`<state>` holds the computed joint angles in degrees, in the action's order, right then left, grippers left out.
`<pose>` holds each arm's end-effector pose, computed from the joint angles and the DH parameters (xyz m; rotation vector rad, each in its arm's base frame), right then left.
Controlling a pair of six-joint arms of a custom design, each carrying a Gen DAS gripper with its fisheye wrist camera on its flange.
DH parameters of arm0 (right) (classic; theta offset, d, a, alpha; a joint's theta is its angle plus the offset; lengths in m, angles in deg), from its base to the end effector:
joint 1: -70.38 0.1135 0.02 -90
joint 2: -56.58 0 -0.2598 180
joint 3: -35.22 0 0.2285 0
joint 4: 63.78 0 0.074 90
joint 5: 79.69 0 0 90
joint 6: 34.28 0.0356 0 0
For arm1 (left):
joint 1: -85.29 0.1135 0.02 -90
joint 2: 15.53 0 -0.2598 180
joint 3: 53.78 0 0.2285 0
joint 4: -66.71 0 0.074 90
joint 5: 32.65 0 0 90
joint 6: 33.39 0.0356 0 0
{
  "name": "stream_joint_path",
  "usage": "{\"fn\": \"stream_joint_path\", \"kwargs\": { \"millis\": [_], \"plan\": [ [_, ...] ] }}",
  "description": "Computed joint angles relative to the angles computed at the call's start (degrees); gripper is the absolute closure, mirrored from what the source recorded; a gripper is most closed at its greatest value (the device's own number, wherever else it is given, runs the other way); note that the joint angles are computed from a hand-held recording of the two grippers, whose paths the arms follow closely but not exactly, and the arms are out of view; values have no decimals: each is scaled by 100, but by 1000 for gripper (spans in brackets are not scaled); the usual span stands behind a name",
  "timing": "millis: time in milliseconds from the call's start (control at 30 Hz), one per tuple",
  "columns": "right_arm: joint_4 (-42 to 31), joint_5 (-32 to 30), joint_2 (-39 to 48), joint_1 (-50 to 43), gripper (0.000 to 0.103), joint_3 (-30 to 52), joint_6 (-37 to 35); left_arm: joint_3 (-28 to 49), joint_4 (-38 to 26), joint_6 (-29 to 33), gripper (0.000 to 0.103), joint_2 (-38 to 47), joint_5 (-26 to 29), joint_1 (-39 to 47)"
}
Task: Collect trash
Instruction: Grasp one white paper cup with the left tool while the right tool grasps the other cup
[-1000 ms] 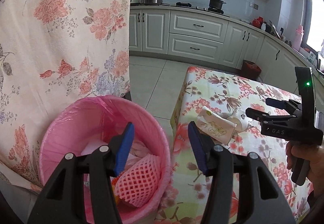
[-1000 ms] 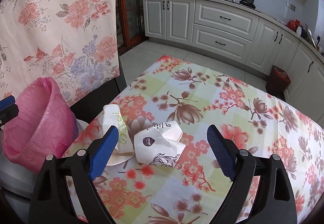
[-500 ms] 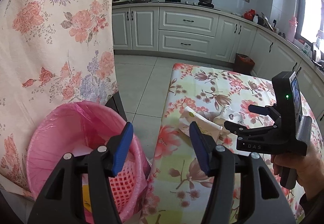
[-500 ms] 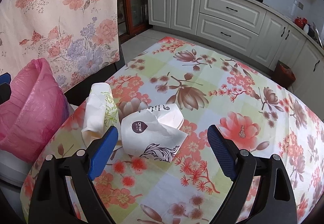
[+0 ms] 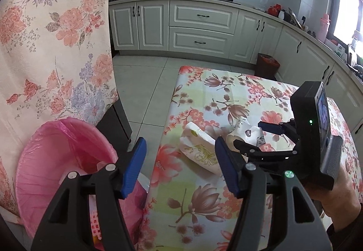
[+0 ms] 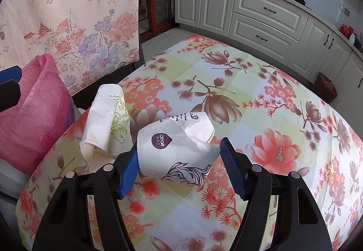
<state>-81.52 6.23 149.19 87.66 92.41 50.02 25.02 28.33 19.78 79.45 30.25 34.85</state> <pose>0.2701 0.0867 0.1530 -0.5278 2.4474 0.1728 0.2184 -0.2389 0.2225 0.0999 2.3829 -0.1095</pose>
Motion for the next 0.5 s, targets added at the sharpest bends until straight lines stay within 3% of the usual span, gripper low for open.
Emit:
{"fn": "stream_joint_path", "kwargs": {
  "millis": [500],
  "plan": [
    [14,-318,-545,-602,39,-318,-48,1269,-146,-416,38,1419,1074,400]
  ]
}}
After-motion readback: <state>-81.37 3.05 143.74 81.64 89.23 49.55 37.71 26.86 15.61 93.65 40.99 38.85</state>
